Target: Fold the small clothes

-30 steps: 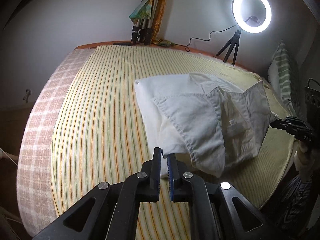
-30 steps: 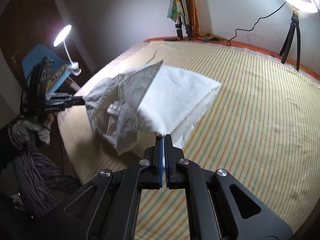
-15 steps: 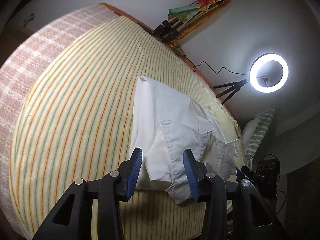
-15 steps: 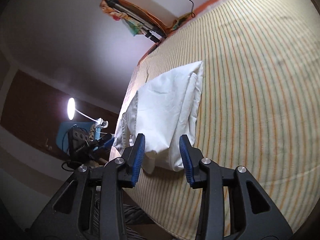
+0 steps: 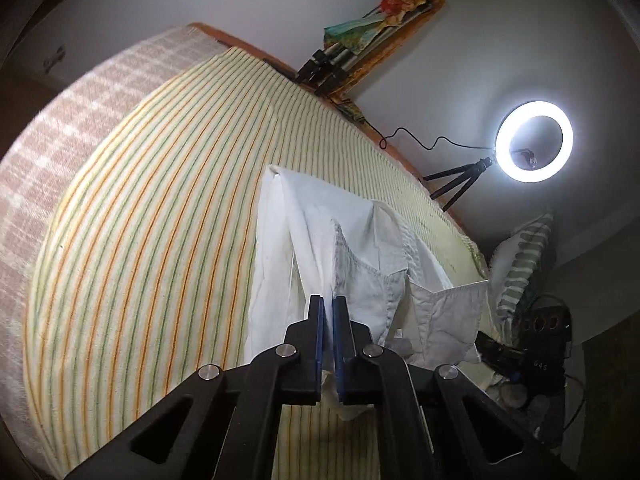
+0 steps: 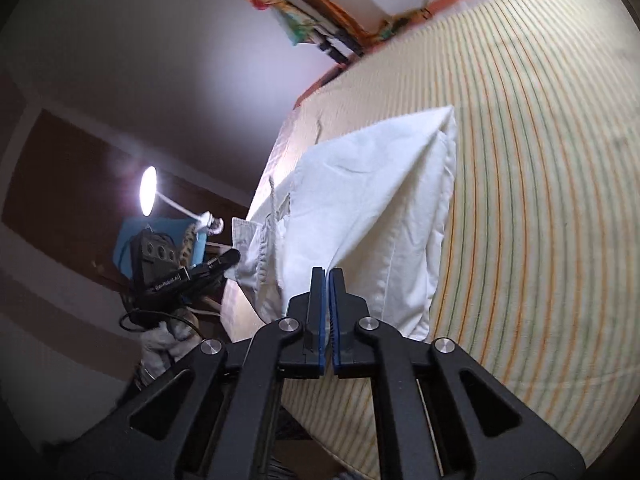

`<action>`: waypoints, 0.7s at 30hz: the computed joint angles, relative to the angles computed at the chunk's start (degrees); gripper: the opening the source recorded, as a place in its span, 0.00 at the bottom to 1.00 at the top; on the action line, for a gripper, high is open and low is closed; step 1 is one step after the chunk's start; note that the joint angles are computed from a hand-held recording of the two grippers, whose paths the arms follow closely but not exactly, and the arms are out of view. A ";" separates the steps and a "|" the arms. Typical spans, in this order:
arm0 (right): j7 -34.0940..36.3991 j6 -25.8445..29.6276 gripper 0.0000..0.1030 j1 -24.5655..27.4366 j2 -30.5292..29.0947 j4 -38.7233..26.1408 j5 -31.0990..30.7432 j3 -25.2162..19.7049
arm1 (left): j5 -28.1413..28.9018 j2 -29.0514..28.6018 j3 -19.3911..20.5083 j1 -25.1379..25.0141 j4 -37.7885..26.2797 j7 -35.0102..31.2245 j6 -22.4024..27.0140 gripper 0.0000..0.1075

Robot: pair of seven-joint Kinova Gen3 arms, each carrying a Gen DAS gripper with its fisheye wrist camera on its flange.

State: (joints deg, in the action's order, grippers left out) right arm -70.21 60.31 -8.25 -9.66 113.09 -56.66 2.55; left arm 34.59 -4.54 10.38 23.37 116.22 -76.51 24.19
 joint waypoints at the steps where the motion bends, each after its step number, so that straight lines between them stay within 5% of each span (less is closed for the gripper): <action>1: -0.46 0.75 0.03 2.25 -0.51 -1.15 2.33 -2.48 | -2.33 -0.45 2.65 -2.21 0.06 0.24 0.61 0.01; 4: -3.61 0.81 0.03 3.11 -0.20 -1.29 8.05 -4.85 | -9.32 0.90 8.19 -5.77 0.11 5.86 2.42 0.01; 9: -7.91 0.19 0.02 -0.78 -0.14 -1.89 14.15 -2.95 | -15.27 2.56 3.07 1.13 -0.05 11.91 2.75 0.03; 14: -15.19 -0.97 0.03 -1.44 -2.04 -5.97 24.55 -5.92 | -18.69 -0.54 1.04 3.28 -1.11 15.39 3.77 0.23; 19: -18.42 -7.14 0.16 -5.69 -3.28 -8.39 28.64 -6.85 | -29.74 -2.32 8.71 -1.81 -5.53 22.02 4.27 0.29; 21: -16.58 -8.62 0.17 -8.52 -1.32 -9.73 28.05 -6.79 | -32.25 -0.08 8.16 -0.33 -7.91 23.88 4.47 0.29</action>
State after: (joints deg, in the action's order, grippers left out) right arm -86.80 51.69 -16.78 -10.97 103.36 -28.61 -4.24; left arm 2.34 -4.63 18.54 23.03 108.31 -52.63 28.66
